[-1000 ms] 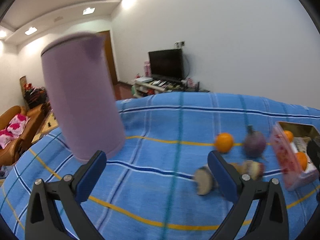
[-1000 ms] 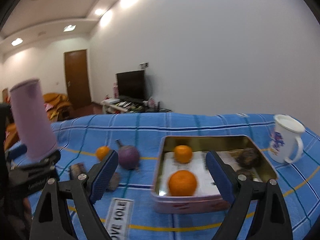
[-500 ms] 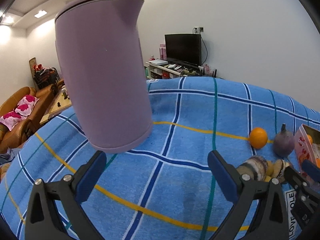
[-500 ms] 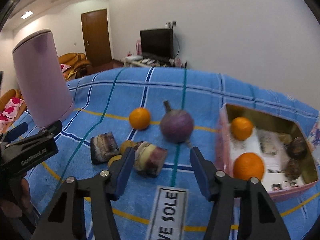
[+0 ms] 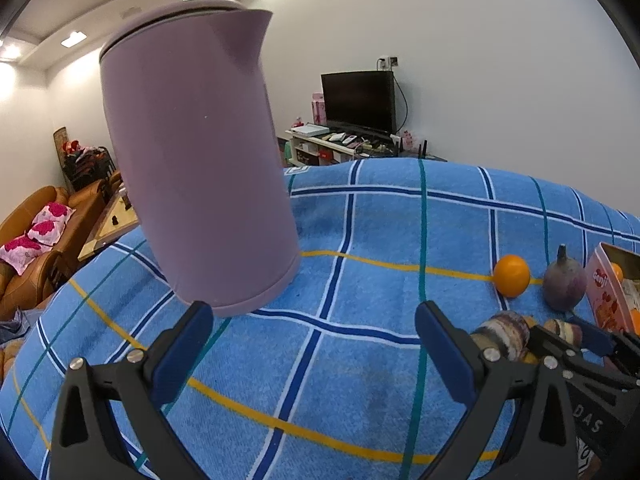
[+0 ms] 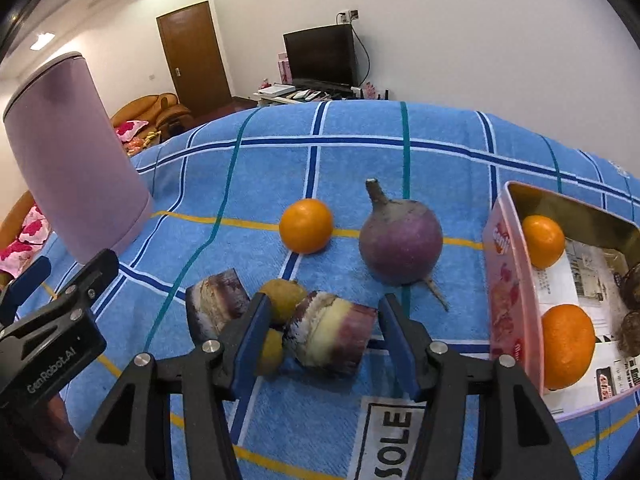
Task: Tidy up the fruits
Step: 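Grasp a sugarcane chunk with the right gripper while the left grasps another chunk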
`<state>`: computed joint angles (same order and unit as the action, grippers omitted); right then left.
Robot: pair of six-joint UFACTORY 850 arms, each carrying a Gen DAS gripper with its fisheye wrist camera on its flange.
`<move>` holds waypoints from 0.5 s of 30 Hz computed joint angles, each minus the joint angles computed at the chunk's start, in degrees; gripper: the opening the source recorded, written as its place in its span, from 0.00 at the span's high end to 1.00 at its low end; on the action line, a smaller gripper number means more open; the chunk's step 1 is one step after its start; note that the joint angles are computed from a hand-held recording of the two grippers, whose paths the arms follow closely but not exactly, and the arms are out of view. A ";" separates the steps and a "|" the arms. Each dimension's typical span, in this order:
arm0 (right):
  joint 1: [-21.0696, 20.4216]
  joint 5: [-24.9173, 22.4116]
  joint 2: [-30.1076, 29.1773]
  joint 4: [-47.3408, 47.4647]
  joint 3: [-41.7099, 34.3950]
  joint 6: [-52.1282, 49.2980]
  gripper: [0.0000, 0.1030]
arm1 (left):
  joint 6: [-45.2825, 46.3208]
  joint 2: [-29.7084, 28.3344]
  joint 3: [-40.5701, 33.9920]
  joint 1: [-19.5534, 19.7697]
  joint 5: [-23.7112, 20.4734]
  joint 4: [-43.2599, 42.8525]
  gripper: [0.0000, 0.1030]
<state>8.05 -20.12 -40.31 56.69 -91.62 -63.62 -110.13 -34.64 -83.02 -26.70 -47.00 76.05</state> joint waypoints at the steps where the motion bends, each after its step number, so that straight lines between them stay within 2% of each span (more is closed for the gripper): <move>1: -0.26 -1.24 -0.12 0.29 -0.20 -0.12 0.51 | 0.11 0.00 0.02 0.04 0.19 0.09 0.00; 2: -0.69 -2.40 -0.18 1.20 -0.24 -0.60 0.55 | 0.13 0.03 0.06 0.08 0.38 0.07 0.00; 6: -2.34 -6.19 0.22 4.71 0.47 -2.73 0.60 | -0.71 0.51 0.70 0.34 2.01 0.71 0.00; 9: -2.85 -6.34 1.42 6.55 2.21 -4.80 0.61 | -1.49 0.80 1.19 0.27 3.19 2.35 0.00; 12: -3.98 -8.17 3.31 15.05 5.10 -13.29 0.61 | -3.55 1.55 2.20 0.42 6.87 5.80 0.00; 15: -4.31 -6.98 6.31 25.17 9.14 -25.08 0.61 | -7.21 2.12 3.20 0.57 11.20 10.96 0.00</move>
